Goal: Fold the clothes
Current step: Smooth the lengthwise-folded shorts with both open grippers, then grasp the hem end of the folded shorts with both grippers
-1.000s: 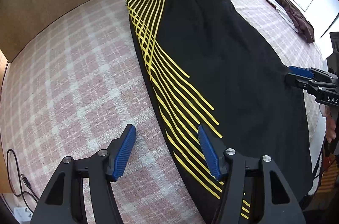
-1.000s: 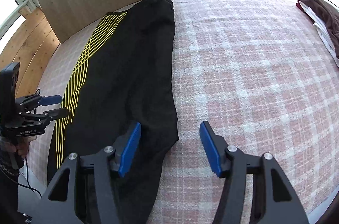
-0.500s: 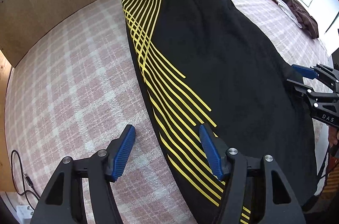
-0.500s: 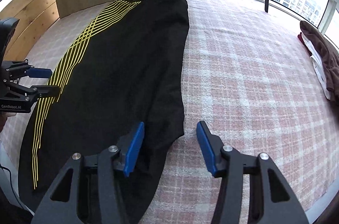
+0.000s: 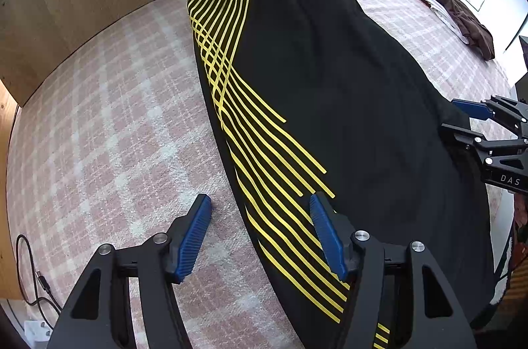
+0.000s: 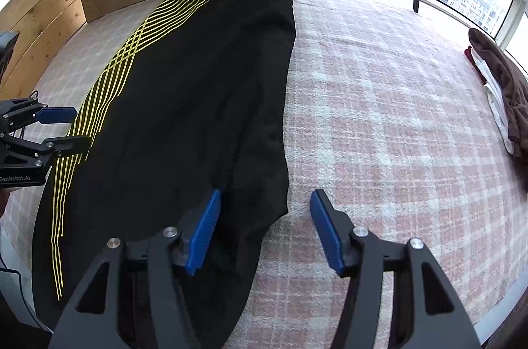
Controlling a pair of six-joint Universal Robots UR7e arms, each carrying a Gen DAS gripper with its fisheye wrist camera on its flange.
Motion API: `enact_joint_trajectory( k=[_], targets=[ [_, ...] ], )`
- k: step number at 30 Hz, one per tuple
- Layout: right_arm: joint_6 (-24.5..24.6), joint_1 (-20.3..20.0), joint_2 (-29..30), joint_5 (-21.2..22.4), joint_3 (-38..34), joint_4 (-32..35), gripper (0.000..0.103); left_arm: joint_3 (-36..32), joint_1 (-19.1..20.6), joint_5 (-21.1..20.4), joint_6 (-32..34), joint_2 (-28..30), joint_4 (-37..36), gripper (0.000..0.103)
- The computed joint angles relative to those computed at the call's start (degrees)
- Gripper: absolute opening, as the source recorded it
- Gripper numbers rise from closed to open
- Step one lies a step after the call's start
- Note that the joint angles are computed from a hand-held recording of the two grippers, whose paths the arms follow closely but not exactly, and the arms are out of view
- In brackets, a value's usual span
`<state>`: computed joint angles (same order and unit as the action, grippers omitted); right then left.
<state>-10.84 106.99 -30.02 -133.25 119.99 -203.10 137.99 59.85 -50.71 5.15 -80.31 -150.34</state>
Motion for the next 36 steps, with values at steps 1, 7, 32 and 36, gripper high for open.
enact_joint_trajectory(
  k=[1, 7, 32, 36],
  targets=[
    [-0.5, -0.1, 0.0, 0.3, 0.1, -0.4, 0.056, 0.2, -0.3, -0.2, 0.0, -0.2, 0.1, 0.057],
    [-4.5, -0.3, -0.7, 3.9, 1.0, -0.6, 0.029, 1.3, -1.8, -2.4, 0.1, -1.6, 1.0, 0.036],
    [6.4, -2.2, -14.7, 33.7, 12.1, -21.5, 0.008, -15.0, 1.5, -21.0, 15.7, -9.5, 2.8, 0.002],
    [4.9, 1.4, -20.6, 30.5, 14.7, -25.3, 0.007, -16.6, -3.6, -22.3, 16.0, -8.0, 0.0, 0.003]
  ],
)
